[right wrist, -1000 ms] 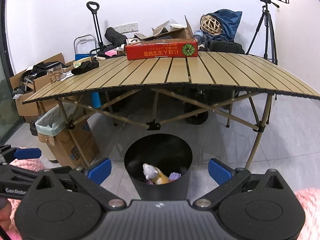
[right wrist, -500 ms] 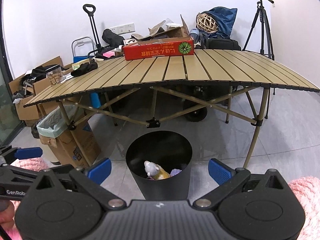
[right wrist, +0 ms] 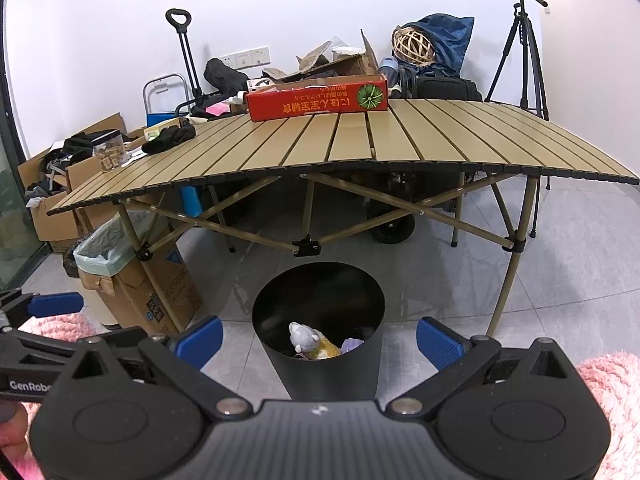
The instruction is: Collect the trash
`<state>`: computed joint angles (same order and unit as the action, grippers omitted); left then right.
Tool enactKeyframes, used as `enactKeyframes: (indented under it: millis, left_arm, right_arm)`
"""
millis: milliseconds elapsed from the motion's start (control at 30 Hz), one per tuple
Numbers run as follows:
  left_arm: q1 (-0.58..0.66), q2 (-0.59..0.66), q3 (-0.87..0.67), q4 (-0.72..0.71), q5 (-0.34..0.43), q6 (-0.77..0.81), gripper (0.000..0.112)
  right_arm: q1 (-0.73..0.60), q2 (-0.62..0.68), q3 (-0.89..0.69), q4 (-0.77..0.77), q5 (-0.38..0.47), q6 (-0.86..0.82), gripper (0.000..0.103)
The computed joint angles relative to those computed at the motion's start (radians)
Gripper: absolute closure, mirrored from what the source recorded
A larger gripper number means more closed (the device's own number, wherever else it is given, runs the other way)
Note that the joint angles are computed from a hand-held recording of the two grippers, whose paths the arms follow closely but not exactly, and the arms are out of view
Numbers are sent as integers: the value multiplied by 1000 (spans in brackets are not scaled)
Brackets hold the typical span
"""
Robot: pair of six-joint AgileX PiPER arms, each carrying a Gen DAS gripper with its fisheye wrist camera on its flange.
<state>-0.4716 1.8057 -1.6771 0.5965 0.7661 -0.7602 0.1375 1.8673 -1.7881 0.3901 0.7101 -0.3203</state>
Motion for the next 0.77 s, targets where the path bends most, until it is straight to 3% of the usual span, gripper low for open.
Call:
enactKeyframes:
  millis: [767]
  left_arm:
    - [6,-6,5,-16,-2,6,9]
  right_arm:
    - [2,21,-34,-13,30,16,0]
